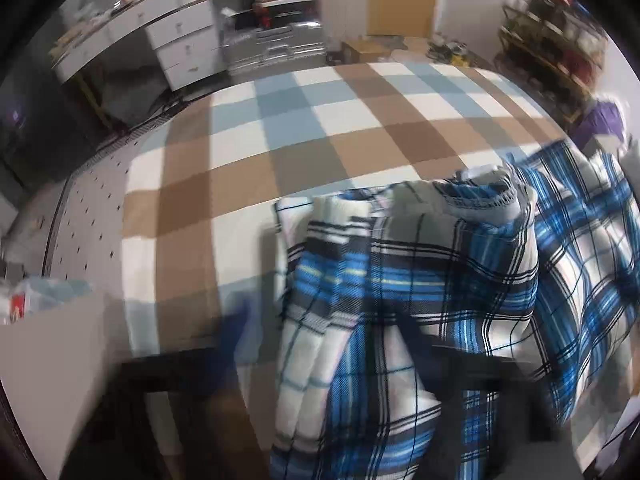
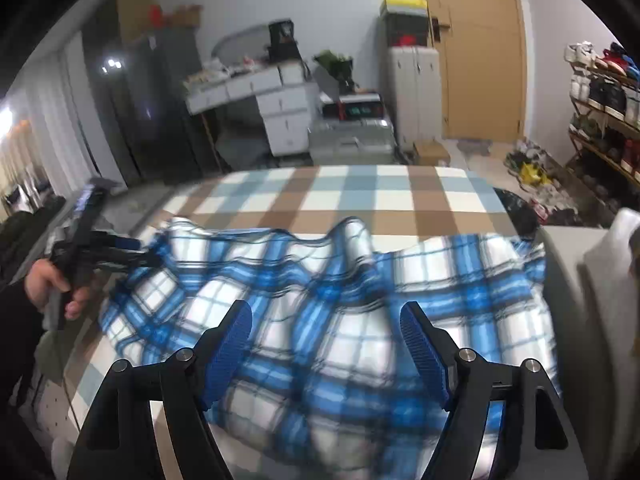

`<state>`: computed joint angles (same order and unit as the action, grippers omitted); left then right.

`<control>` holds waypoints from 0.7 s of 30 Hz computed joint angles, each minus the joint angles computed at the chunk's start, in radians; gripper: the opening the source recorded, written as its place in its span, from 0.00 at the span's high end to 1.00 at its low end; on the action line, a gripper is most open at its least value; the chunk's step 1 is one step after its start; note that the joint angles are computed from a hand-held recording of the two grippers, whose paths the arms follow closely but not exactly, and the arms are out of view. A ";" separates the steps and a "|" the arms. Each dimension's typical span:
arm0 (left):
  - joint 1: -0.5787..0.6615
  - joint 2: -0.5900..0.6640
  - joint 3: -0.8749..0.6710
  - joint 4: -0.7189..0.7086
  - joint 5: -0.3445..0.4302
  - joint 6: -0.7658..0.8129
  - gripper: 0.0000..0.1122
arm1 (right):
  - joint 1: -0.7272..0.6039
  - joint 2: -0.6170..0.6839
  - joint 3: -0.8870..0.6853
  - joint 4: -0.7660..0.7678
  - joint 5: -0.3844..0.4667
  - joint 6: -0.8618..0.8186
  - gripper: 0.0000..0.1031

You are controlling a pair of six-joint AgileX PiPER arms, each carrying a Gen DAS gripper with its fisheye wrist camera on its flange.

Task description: Fold large clothes

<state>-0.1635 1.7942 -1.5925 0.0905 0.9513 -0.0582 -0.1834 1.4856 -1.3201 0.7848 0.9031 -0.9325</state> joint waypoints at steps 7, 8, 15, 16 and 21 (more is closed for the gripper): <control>0.071 -0.119 0.097 0.030 -0.090 -0.081 1.00 | 0.018 -0.044 0.201 0.092 -0.216 -0.048 0.25; 0.103 -0.128 0.108 0.010 -0.091 -0.084 1.00 | 0.023 -0.033 0.205 0.092 -0.249 -0.038 0.25; 0.191 -0.085 0.150 -0.031 -0.081 -0.104 1.00 | -0.001 0.092 0.135 0.019 -0.236 0.143 0.25; 0.186 -0.092 0.150 -0.016 -0.081 -0.126 0.98 | 0.002 0.093 0.114 -0.016 -0.221 0.169 0.25; 0.201 -0.177 0.143 -0.021 -0.102 -0.210 0.71 | -0.003 0.083 -0.048 -0.115 -0.178 0.187 0.18</control>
<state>0.0370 1.6174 -1.4496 0.0697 0.8497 -0.2679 -0.1868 1.5687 -1.3683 0.6696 0.7246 -0.7450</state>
